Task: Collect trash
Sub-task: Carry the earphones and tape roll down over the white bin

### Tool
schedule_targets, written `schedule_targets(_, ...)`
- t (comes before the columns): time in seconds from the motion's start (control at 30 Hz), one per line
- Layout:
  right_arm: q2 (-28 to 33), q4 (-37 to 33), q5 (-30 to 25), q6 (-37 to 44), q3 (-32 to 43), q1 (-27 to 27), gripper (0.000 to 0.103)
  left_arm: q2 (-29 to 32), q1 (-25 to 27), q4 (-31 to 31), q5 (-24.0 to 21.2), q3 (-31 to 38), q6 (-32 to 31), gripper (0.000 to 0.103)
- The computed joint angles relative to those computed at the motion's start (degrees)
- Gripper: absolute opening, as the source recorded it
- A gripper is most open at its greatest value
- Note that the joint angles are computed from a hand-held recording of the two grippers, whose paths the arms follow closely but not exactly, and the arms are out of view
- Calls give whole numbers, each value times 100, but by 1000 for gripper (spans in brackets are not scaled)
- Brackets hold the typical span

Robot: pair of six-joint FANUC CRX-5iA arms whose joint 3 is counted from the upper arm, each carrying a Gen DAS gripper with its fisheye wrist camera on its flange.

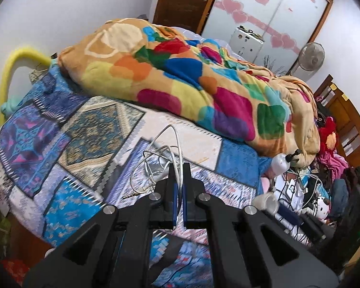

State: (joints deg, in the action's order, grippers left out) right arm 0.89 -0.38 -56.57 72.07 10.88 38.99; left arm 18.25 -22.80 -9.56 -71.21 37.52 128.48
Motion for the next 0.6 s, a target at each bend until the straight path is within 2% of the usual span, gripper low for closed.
schedule_targets(0.27, -242, 295, 14, -270, -33, 665, 34, -1079, -72, -388, -186, -1024, 363, 2)
schedule_targets(0.6, -453, 593, -47, -651, -70, 1691, 34, -2603, -202, -951, -805, -2193, 940, 2)
